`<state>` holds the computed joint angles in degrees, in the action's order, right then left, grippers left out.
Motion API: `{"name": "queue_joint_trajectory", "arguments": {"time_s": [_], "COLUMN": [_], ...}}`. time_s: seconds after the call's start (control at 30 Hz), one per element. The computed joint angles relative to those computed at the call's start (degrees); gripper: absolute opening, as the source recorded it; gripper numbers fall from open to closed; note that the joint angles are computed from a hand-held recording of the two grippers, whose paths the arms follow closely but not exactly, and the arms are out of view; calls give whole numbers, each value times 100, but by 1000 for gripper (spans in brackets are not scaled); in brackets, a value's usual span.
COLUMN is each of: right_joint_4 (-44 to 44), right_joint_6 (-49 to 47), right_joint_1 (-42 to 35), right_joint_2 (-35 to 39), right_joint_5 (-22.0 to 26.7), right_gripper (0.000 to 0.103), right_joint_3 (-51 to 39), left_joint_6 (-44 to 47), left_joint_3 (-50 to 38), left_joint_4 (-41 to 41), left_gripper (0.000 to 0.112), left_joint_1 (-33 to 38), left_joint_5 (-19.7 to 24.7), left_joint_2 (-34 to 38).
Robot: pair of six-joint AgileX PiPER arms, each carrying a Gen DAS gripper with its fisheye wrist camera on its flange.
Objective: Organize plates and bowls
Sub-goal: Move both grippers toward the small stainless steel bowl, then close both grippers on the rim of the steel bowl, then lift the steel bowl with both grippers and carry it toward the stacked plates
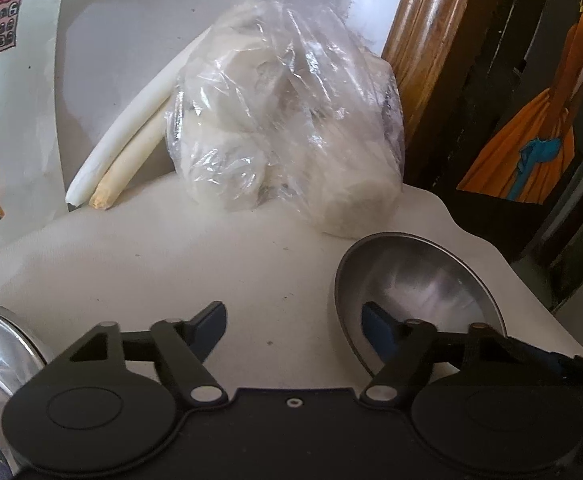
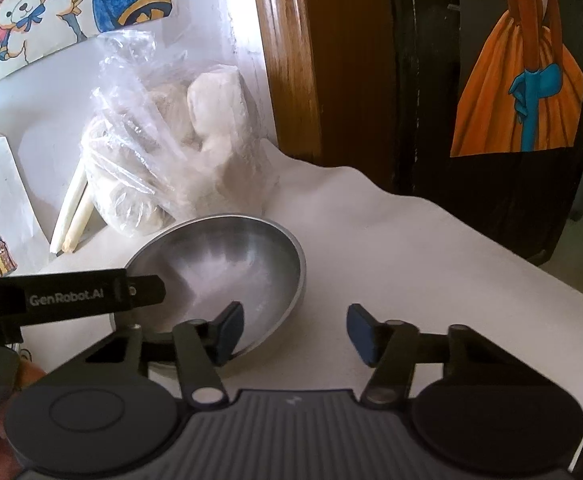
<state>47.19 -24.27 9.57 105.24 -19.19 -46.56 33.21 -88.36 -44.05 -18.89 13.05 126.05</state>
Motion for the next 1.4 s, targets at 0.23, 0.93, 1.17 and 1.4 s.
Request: {"name": "queue_joint_trajectory", "arguments": {"time_s": [0.23,0.93,1.17,1.4], "right_joint_4": [-329,1298,2941,4161], "right_joint_6": [370,-1035,-2555,-3515], "right_joint_1": [-91,676,1495,2451], "right_joint_2": [97,-1058,-1704,-2161], "right_joint_5": [241,-151,-555,-1047], "right_gripper": [36,21,21,22], "right_joint_3": [-57,447,556,610], "left_joint_6": [1181,2580,3412,3748], "left_joint_3": [-33,1320,2189,3000], "left_joint_4": [-1023,-2519,-3196,-3161], "left_gripper": [35,9,9,10], "left_joint_1": [77,441,893,1595], "left_joint_5": [336,739,1056,1642], "left_joint_2": [52,-1471,-2357,-3226]}}
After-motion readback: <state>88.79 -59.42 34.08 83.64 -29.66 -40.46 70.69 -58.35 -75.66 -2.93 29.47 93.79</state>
